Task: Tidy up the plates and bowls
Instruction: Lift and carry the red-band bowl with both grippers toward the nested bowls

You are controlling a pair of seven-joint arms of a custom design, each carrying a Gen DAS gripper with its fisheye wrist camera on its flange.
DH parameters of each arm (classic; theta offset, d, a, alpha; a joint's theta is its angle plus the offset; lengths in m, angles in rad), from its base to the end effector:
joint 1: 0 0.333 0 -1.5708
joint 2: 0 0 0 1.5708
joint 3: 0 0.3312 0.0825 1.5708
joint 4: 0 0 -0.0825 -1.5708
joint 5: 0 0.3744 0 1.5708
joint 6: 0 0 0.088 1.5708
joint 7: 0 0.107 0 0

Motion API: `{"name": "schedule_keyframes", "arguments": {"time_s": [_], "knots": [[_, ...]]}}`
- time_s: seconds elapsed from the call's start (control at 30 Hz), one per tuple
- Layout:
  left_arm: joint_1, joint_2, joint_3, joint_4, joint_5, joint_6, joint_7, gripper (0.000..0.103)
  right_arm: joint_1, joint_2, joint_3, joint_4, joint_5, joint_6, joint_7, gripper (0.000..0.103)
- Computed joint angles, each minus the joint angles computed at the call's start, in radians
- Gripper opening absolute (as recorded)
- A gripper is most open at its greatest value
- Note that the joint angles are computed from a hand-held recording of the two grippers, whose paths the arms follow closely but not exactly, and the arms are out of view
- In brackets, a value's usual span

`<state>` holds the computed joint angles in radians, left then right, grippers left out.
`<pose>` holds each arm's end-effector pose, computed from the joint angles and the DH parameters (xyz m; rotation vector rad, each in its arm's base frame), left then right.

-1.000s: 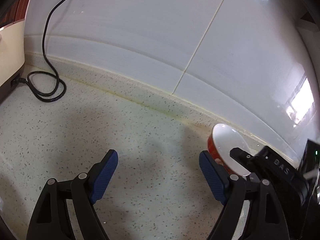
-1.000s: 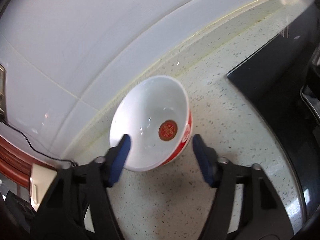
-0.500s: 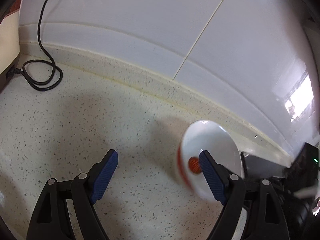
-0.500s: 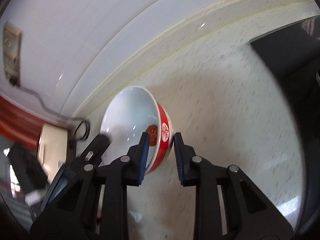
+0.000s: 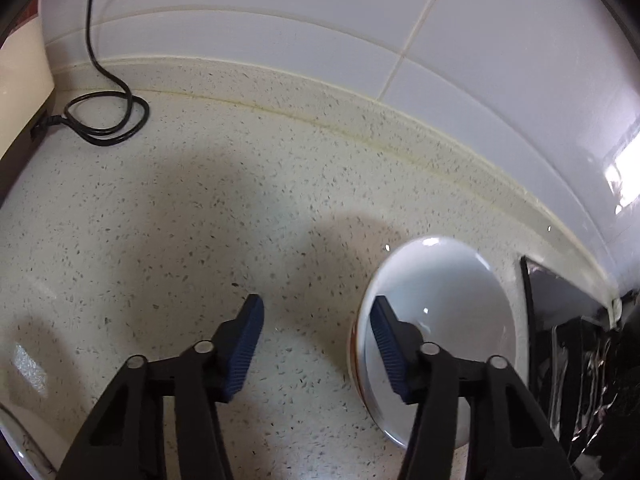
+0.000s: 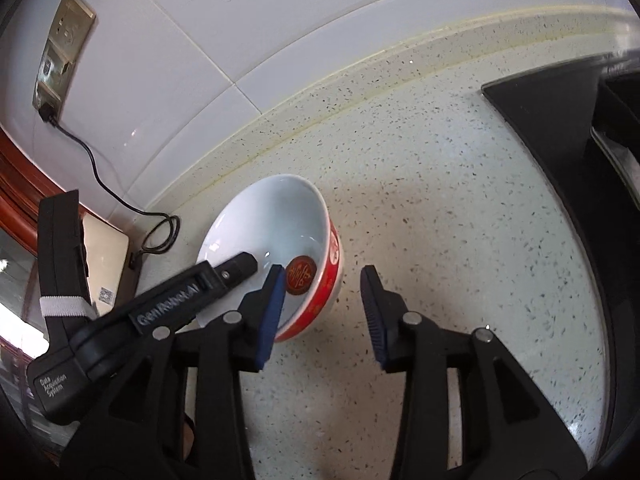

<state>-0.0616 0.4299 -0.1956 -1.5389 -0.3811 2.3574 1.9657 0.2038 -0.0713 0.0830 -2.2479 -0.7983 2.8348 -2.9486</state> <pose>0.6926 -0.1629 0.4709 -1.6545 2.4943 -0.8458 0.5070 0.1888 0.4799 -0.9197 2.2232 -0.4058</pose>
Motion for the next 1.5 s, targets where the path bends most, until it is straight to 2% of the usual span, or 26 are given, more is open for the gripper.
{"name": "schedule_keyframes", "arguments": {"time_s": [0.1, 0.17, 0.23, 0.3, 0.4, 0.63, 0.9, 1.17, 1.5], "knots": [[0.004, -0.007, -0.009, -0.02, -0.016, 0.007, 0.02, 0.04, 0.001, 0.0, -0.005, -0.004, 0.02, 0.01, -0.021, 0.042], [0.009, -0.018, -0.017, -0.04, -0.039, 0.019, 0.038, 0.033, -0.006, 0.003, -0.013, -0.023, 0.028, 0.08, -0.017, 0.034], [0.009, -0.035, -0.027, -0.081, -0.066, 0.057, 0.067, 0.019, -0.003, 0.001, -0.009, -0.021, 0.055, 0.065, -0.045, 0.028], [0.013, -0.068, -0.034, -0.131, -0.097, 0.097, 0.1, 0.01, 0.0, 0.002, -0.005, -0.018, 0.071, 0.054, -0.063, 0.027], [0.013, -0.093, -0.034, -0.171, -0.13, 0.136, 0.129, 0.01, 0.0, 0.002, -0.002, -0.019, 0.076, 0.067, -0.063, 0.027], [0.044, -0.17, -0.034, -0.25, -0.244, 0.158, 0.212, 0.01, -0.004, -0.023, 0.024, 0.002, -0.021, 0.071, -0.008, 0.027], [0.059, -0.273, 0.0, -0.341, -0.358, 0.22, 0.289, 0.01, 0.017, -0.009, 0.039, 0.047, -0.07, 0.106, -0.01, 0.027], [0.064, -0.352, 0.041, -0.404, -0.391, 0.281, 0.305, 0.01, 0.056, 0.035, 0.038, 0.105, -0.113, 0.165, -0.029, 0.027], [0.08, -0.397, 0.081, -0.449, -0.386, 0.324, 0.328, 0.011, 0.109, 0.087, 0.014, 0.157, -0.168, 0.244, -0.022, 0.027]]}}
